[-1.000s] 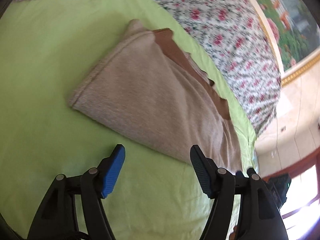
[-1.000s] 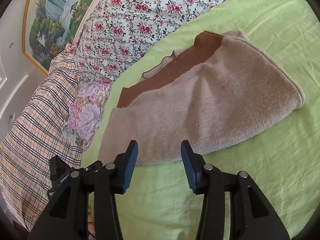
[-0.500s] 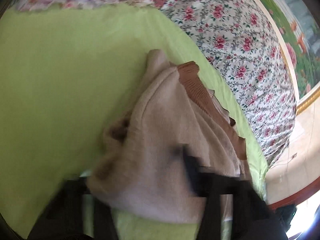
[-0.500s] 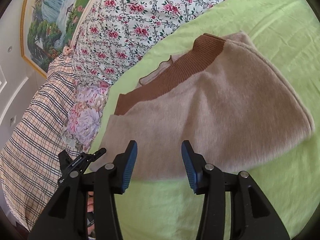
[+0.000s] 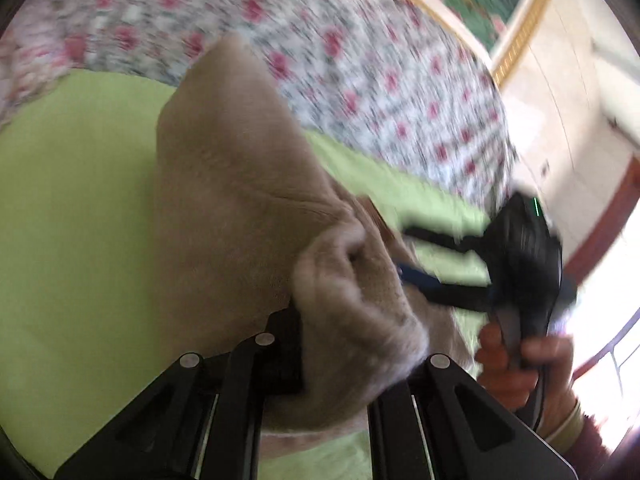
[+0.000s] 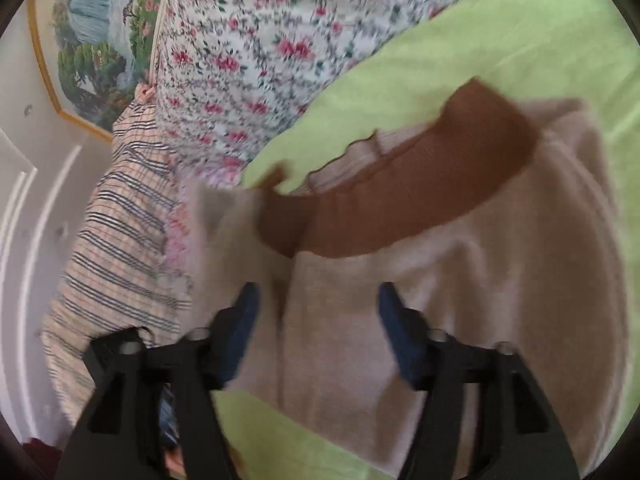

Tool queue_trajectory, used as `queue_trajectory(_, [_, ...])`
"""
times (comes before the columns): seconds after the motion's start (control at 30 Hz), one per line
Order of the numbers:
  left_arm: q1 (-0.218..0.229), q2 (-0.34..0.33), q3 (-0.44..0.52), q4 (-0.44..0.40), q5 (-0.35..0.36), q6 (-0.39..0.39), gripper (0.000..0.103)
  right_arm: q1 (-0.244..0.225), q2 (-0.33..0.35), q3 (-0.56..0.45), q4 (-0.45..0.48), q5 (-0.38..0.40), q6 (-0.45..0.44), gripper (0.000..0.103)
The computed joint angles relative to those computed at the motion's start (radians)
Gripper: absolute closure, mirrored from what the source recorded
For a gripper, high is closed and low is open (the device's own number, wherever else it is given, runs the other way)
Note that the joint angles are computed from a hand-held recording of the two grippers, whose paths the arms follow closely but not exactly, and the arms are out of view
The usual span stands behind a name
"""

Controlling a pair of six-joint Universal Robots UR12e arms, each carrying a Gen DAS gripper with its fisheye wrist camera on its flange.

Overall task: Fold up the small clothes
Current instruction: 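Grasp the folded sweater edge with the left gripper while the right gripper grasps it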

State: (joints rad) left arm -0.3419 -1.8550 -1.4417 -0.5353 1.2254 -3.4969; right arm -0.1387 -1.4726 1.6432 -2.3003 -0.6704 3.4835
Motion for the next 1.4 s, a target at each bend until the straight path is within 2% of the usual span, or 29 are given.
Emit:
queue_trajectory(0.03, [-0.008,-0.012,0.011,-0.022,-0.007,0.012,0.096,0.002,0.021,-0.016,0.029,0.036,-0.015,0.029])
queue_trajectory(0.07, [-0.012,-0.022,0.018,-0.041,-0.016,0.02,0.096,0.006,0.032,-0.029,0.053,0.038,-0.027,0.029])
queue_trajectory(0.17, [-0.014,-0.028,0.014,-0.046,-0.032,0.017,0.096,0.028,0.074,-0.082,0.156,0.007,-0.076,0.029])
queue_trajectory(0.23, [-0.006,-0.024,0.007,-0.023,-0.051,0.003,0.096,0.04,0.098,-0.103,0.178,-0.009,-0.08,0.029])
queue_trajectory(0.27, [-0.001,-0.023,0.005,-0.016,-0.065,-0.006,0.096,0.048,0.115,-0.11,0.169,0.013,-0.072,0.029])
queue_trajectory(0.3, [0.002,-0.021,0.002,-0.012,-0.074,-0.011,0.096,0.053,0.129,-0.116,0.147,0.027,-0.055,0.034])
queue_trajectory(0.37, [0.004,-0.015,0.002,-0.029,-0.077,-0.002,0.096,0.065,0.147,-0.134,0.119,0.028,-0.043,0.079])
queue_trajectory(0.43, [0.0,-0.011,0.011,-0.047,-0.067,0.022,0.096,0.074,0.149,-0.158,0.099,-0.021,-0.047,0.085])
queue_trajectory(0.53, [-0.015,-0.017,0.04,-0.035,-0.075,0.049,0.096,0.058,0.124,-0.167,0.072,-0.043,-0.079,0.087])
queue_trajectory(0.6, [-0.028,-0.035,0.071,-0.024,-0.108,0.055,0.096,0.036,0.094,-0.166,0.079,-0.074,-0.148,0.087])
queue_trajectory(0.73, [-0.063,-0.089,0.134,-0.044,-0.175,0.052,0.096,-0.011,0.041,-0.14,0.147,-0.176,-0.231,0.087])
queue_trajectory(0.9, [-0.109,-0.144,0.188,-0.142,-0.2,0.099,0.096,-0.044,0.005,-0.085,0.221,-0.333,-0.293,0.087])
queue_trajectory(1.0, [-0.125,-0.163,0.208,-0.194,-0.183,0.129,0.095,-0.052,-0.004,-0.056,0.193,-0.34,-0.295,0.087])
queue_trajectory(1.1, [-0.122,-0.167,0.207,-0.219,-0.192,0.12,0.093,-0.047,-0.007,-0.04,0.151,-0.365,-0.301,0.087])
queue_trajectory(1.2, [-0.108,-0.148,0.19,-0.249,-0.242,0.135,0.078,-0.039,-0.017,-0.029,0.117,-0.427,-0.296,0.082])
queue_trajectory(1.3, [-0.089,-0.105,0.151,-0.271,-0.296,0.17,0.065,-0.046,-0.038,-0.012,0.094,-0.455,-0.273,0.08])
queue_trajectory(1.37, [-0.075,-0.072,0.116,-0.262,-0.304,0.185,0.05,-0.045,-0.058,-0.001,0.09,-0.502,-0.258,0.077])
queue_trajectory(1.4, [-0.067,-0.051,0.096,-0.251,-0.298,0.187,0.035,-0.047,-0.065,0.002,0.096,-0.515,-0.253,0.075])
